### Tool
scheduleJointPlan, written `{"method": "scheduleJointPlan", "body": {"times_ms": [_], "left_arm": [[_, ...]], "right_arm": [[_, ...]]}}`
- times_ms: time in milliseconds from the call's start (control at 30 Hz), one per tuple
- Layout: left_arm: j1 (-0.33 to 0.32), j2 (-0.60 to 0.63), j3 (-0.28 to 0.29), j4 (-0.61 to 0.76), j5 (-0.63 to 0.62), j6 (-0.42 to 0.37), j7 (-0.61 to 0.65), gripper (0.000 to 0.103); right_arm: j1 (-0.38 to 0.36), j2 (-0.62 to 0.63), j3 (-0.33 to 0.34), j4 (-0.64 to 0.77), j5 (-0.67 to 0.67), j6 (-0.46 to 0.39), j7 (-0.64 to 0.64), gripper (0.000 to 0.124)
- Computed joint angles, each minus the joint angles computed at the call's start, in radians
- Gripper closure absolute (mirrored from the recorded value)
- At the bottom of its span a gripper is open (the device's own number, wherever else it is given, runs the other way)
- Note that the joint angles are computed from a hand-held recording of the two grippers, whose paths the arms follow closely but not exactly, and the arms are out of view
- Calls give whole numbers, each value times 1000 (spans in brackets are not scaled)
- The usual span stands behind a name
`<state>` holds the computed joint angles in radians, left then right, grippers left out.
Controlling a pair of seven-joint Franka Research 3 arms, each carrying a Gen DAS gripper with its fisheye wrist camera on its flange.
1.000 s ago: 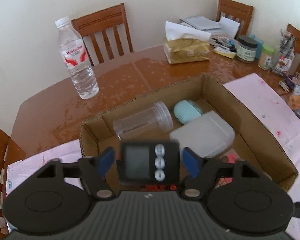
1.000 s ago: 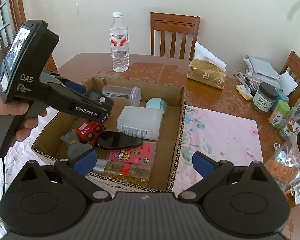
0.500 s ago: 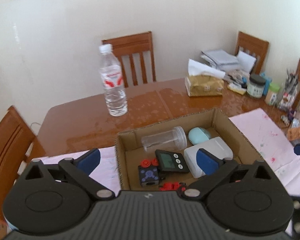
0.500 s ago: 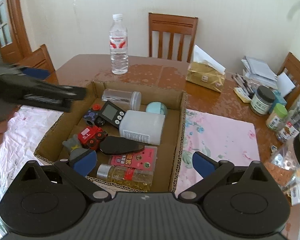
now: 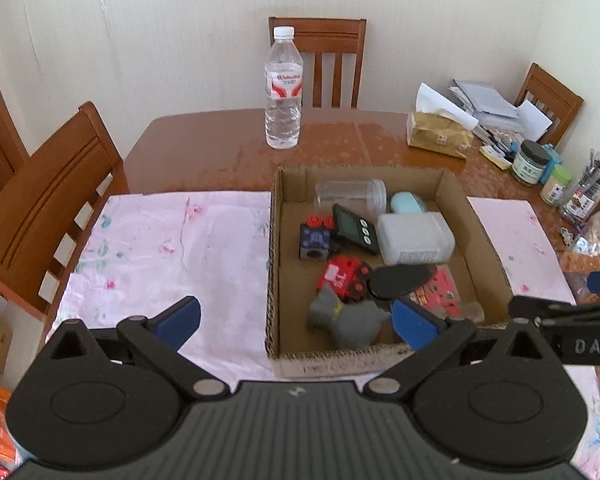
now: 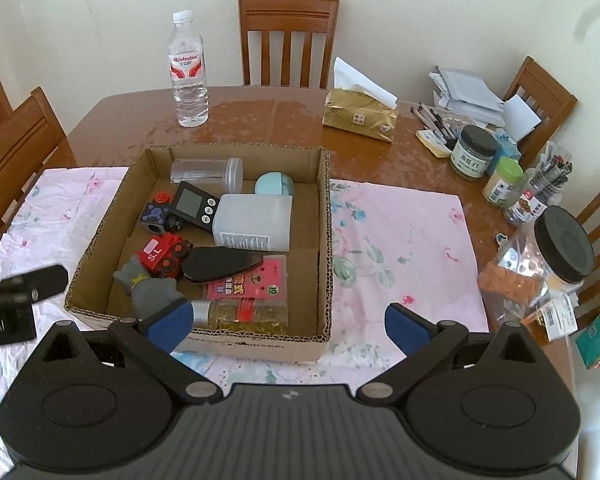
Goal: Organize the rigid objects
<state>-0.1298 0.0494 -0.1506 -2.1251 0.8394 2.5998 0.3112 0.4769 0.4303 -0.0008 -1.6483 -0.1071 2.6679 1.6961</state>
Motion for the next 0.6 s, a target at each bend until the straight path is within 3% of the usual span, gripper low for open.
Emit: {"method": "scheduleJointPlan", "body": {"times_ms": [267,600], "left_arm": [[-12,-13,-14,5,-29,-58,20,1],[-16,-16,-15,8,-29,-63,23,1]], "right_arm": [[6,-17,-2,-15,-12,-1,19,21],[4,-23,5,-20,-10,-8,15,21]]}}
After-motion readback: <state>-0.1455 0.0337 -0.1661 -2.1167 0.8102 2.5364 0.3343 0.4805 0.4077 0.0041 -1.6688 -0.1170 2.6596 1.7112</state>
